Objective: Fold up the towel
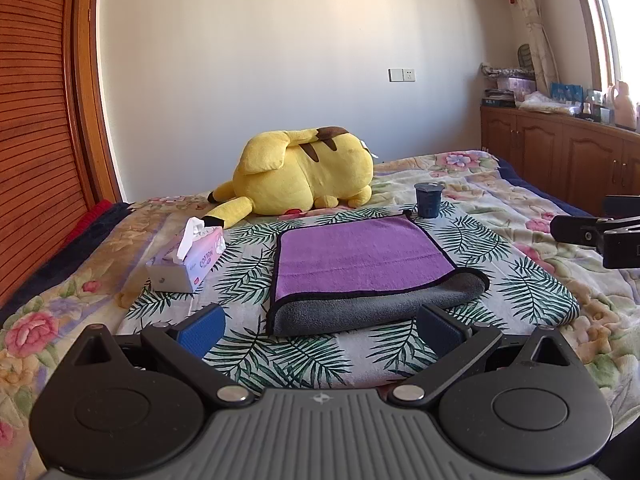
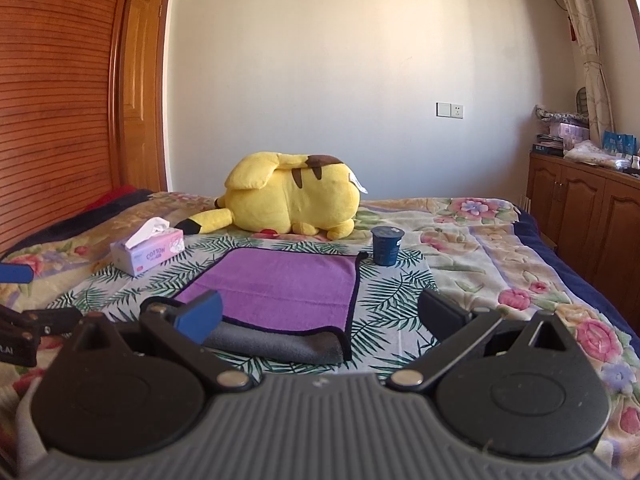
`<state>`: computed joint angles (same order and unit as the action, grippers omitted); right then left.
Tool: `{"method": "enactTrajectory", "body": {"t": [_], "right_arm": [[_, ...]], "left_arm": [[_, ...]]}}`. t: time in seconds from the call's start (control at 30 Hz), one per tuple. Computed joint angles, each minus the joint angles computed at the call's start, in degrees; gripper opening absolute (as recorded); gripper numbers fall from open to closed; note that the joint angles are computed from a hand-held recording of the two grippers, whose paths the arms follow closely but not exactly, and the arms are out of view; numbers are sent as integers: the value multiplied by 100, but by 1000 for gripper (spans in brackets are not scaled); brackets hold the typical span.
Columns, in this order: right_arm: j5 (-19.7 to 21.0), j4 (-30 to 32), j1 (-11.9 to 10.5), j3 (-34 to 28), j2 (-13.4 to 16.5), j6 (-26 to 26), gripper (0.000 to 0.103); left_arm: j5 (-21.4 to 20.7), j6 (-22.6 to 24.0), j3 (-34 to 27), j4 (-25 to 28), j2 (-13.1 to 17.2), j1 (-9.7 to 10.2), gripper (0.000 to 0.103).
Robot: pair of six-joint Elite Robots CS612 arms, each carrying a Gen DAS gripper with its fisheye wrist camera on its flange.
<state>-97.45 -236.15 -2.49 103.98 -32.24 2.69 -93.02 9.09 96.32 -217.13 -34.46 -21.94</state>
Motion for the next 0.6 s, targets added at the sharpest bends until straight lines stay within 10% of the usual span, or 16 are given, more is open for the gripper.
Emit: {"method": "enactTrajectory", "body": {"t": [0.6], "right_arm": [[362,640,-104,-291,41,-118,103]], "left_arm": [[-75,127,-344,537,85,5,87]]}}
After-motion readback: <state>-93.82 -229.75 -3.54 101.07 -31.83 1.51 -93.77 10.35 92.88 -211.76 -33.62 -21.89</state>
